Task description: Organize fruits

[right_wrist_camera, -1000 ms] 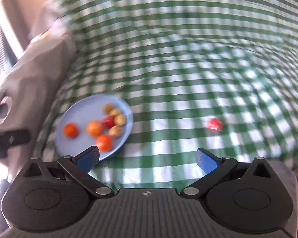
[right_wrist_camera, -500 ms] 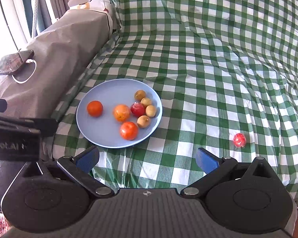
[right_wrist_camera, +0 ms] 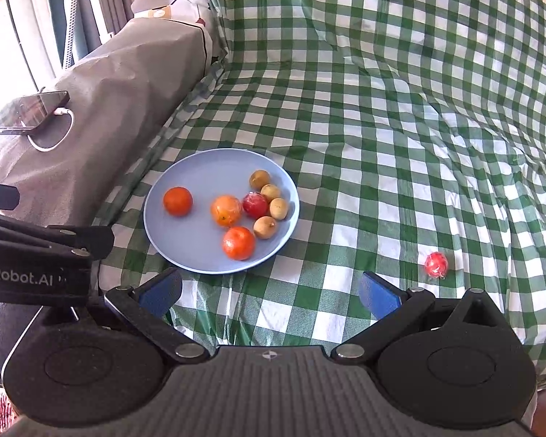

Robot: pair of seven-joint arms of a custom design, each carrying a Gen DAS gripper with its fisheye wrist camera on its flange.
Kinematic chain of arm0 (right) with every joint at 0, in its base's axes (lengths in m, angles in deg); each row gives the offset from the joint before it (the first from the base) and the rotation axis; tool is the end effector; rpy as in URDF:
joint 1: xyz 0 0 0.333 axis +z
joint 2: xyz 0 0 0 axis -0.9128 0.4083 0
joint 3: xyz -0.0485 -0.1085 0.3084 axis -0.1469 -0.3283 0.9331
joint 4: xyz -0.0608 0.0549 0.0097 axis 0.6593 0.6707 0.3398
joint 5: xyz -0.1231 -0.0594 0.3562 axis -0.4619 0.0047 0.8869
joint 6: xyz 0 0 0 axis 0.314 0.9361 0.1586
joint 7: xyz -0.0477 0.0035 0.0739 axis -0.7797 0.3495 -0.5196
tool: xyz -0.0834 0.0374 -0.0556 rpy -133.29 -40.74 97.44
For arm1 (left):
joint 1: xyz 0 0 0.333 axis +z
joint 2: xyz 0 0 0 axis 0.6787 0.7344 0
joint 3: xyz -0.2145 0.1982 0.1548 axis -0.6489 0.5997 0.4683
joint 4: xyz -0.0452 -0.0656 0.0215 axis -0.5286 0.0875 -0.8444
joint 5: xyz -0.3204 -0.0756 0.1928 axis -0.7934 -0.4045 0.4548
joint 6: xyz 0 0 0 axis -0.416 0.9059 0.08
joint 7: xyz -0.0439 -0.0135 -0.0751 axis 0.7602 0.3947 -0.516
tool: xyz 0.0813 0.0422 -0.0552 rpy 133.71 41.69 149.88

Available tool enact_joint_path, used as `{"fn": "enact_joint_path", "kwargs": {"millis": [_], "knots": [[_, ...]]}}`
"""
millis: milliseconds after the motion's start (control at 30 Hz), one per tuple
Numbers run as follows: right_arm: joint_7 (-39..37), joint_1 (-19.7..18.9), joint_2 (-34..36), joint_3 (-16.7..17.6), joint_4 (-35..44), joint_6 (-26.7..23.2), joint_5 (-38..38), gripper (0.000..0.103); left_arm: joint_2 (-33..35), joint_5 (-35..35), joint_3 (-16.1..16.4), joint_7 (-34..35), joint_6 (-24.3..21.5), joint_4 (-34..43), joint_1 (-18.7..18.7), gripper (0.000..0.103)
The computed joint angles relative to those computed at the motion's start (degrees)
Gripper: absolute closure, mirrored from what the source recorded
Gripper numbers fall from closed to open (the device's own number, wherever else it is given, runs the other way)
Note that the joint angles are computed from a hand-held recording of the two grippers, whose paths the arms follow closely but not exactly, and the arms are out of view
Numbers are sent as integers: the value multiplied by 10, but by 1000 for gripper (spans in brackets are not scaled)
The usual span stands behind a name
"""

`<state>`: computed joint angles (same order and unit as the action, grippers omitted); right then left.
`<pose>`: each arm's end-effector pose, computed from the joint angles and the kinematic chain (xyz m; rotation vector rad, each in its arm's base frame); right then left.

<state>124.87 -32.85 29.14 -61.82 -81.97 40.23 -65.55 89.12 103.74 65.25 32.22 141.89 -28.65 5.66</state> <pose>0.4662 0.3837 0.4691 -1.5033 2.3088 -0.6756 0.5209 -0.4996 0.4476 -1.1871 2.4060 -0.6137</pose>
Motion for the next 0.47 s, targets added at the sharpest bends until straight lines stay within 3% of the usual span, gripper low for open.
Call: {"fn": "enact_joint_path", "kwargs": {"millis": [467], "knots": [[-26, -2, -5, 2, -6, -3, 6, 1, -1, 14, 4, -10, -9, 0, -5, 0]]}}
